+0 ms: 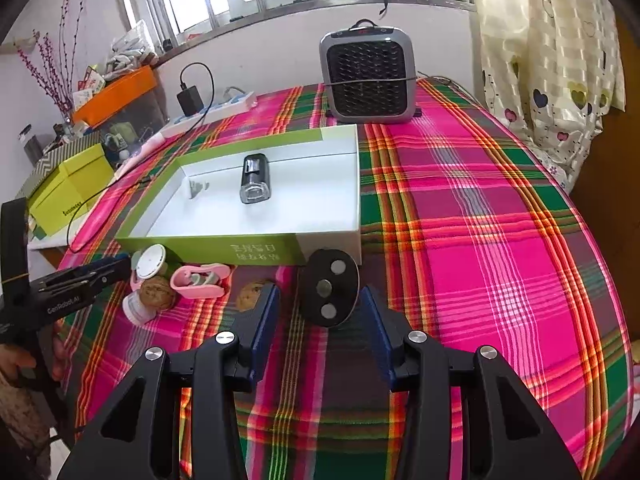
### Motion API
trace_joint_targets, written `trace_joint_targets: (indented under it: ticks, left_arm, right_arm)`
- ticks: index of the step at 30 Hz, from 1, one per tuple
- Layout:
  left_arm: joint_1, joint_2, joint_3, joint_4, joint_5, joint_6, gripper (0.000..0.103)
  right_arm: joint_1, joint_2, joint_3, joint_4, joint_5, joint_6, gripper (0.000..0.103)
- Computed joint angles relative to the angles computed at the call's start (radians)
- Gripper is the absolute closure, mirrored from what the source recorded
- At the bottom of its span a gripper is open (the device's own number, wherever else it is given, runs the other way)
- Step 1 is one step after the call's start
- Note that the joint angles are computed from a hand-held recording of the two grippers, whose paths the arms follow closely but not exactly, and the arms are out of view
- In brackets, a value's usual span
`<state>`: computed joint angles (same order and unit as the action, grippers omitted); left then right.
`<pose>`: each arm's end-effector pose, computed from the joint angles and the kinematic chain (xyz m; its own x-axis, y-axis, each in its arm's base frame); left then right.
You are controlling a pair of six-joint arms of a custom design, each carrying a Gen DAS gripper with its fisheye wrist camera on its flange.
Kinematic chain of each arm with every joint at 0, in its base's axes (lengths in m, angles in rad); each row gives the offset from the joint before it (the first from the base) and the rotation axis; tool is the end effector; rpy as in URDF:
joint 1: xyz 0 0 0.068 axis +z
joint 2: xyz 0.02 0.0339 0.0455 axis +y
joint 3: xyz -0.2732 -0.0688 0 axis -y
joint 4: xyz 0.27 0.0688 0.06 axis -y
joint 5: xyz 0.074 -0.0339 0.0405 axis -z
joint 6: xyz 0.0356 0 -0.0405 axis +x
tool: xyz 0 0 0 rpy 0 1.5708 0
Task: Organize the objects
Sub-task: 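Grasp the black oval disc with the right tool while the left tool approaches the blue toy, then close the left tool on the blue cord toy with orange bead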
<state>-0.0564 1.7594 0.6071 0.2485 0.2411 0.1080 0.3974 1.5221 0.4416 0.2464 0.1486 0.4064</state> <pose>0.3020 -0.0256 0.0742 -0.7581 0.1476 -0.6352 0.2856 0.9508 -0.1198 0.2419 0.0958 0.0955 -0.7424 0.1124 -0.6605 0.0026 0.9863 0.1649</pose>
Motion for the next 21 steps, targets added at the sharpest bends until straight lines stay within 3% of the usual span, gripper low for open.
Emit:
trace_joint_targets:
  ticks: [21]
  left_arm:
    - [-0.013,0.008,0.005,0.007,-0.019,-0.007,0.057]
  right_arm:
    - [-0.021,0.127,0.088,-0.029,-0.014,-0.026,0.059]
